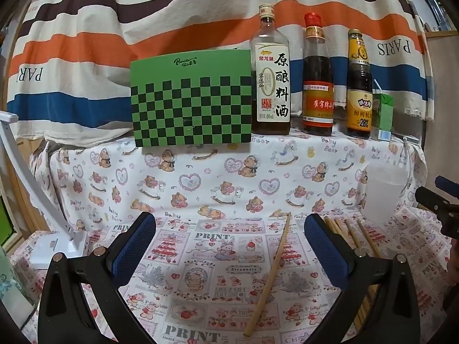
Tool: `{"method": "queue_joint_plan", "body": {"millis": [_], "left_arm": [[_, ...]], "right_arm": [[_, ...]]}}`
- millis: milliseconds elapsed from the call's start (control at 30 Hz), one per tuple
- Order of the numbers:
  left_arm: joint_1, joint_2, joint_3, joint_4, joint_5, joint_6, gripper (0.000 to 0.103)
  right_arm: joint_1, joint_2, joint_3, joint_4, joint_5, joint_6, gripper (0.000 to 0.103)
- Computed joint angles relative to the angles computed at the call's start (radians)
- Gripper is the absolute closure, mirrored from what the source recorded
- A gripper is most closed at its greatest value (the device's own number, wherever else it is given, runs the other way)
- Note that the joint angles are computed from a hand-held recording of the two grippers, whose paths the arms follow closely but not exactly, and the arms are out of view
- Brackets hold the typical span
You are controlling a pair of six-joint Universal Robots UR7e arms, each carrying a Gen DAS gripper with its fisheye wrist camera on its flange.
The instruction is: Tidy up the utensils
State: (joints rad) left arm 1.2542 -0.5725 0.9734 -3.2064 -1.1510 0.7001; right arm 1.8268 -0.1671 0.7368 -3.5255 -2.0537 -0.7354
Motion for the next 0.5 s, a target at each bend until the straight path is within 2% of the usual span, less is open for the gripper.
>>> {"method": "queue_joint_plan", "body": {"millis": [500], "left_arm": [[0.002, 0.001, -0.002, 0.002, -0.002, 0.0, 0.0]], "right_arm": [[-0.001, -0.007, 0.009, 0.015, 0.009, 0.002, 0.0]]}}
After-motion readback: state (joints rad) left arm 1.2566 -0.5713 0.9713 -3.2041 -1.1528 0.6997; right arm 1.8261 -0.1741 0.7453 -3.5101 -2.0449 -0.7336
